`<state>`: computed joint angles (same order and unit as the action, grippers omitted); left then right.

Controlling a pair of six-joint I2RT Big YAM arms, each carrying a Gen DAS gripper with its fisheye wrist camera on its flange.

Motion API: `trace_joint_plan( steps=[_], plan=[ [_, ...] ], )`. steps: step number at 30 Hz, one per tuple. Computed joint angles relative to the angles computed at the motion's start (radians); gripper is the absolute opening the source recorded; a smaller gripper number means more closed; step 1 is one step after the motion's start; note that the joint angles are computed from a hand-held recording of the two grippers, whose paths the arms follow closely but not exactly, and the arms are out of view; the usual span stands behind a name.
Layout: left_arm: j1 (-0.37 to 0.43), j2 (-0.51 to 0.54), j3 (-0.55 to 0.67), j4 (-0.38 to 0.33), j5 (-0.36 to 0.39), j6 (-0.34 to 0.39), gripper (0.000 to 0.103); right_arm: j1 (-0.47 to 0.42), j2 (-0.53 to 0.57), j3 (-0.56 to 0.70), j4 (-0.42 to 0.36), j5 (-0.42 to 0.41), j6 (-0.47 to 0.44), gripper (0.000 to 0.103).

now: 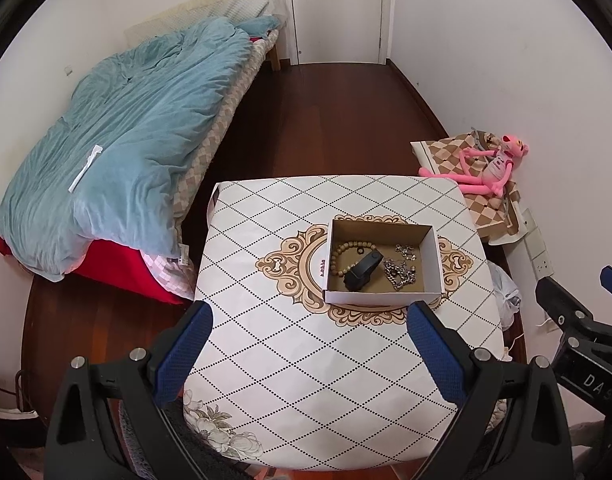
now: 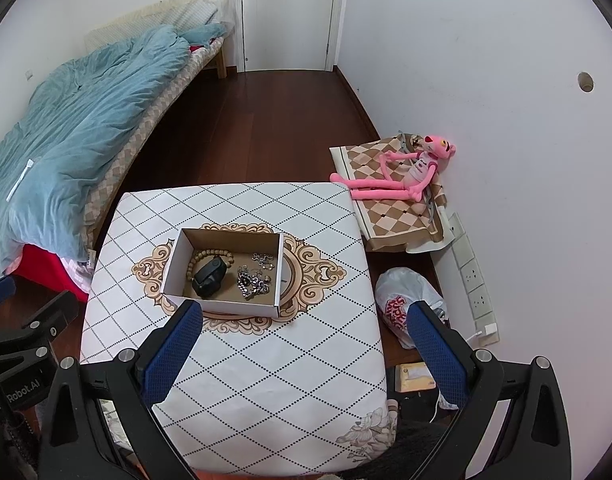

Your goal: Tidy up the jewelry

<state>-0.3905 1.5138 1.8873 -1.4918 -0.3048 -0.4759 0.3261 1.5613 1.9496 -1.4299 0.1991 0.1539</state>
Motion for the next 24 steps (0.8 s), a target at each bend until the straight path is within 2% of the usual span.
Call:
trace_joint_plan(
  steps=[24],
  plan=[
    [0.005,-0.006,-0.015,0.006,0.004,0.003,0.099,-0.003,0.005,-0.009,0.004,-0.002,-0.002,0.103]
  ],
)
